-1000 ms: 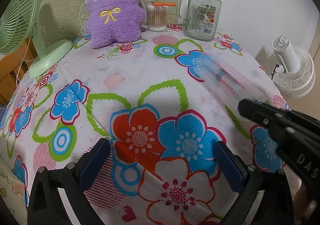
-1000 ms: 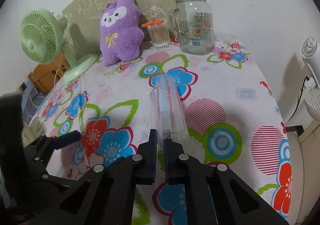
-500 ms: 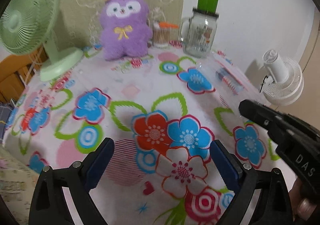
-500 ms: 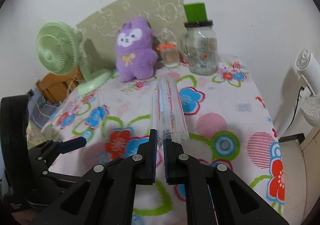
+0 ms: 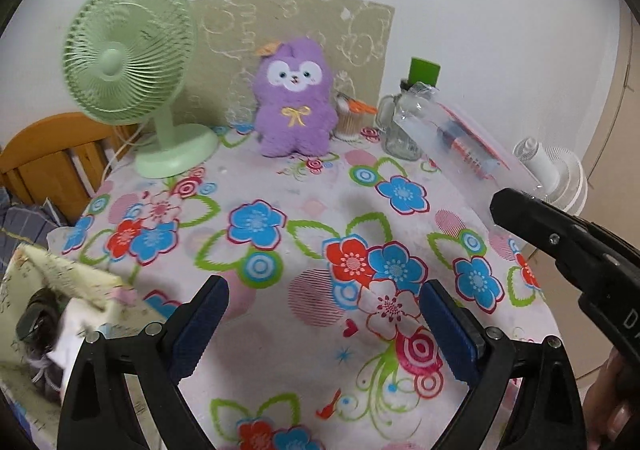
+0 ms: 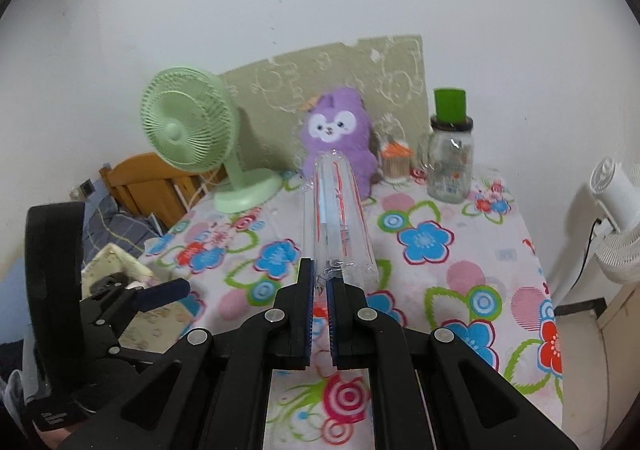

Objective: Organize soft objects
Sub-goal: 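Carry the clear tube in the right gripper over the storage box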

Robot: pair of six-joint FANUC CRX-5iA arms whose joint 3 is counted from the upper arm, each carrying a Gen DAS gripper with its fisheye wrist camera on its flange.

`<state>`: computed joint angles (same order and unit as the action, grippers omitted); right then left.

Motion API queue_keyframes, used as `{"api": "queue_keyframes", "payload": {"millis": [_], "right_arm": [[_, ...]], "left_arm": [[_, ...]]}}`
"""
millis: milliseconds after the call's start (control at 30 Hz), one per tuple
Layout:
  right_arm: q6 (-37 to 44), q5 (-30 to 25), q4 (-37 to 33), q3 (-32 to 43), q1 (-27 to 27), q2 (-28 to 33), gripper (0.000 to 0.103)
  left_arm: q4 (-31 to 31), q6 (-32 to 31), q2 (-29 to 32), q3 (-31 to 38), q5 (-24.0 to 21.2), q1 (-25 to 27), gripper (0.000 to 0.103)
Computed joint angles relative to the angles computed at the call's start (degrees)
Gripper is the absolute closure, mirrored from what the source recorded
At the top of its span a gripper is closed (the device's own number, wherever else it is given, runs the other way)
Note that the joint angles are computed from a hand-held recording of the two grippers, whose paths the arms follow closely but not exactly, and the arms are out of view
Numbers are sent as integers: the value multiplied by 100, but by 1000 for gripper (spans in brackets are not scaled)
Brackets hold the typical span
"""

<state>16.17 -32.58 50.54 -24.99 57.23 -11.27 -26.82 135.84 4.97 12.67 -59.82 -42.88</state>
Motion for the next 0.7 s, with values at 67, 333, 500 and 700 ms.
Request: {"api": "queue_keyframes", "payload": {"millis": [67, 333, 500, 700], "right_arm": [[-43, -138, 81, 53, 159, -22, 94], [-329, -636, 480, 218, 722, -22, 94], [-335, -850, 586, 389, 1001, 75, 94], [-287, -906, 650, 600, 1213, 218, 94]], "left_arm": [[-71, 84, -173, -110, -2, -27, 6], [-318, 287, -706, -437, -80, -119, 6], [-491, 494, -1055, -663, -138, -138, 6], [-691, 687, -1404, -850, -206, -154, 6]]}}
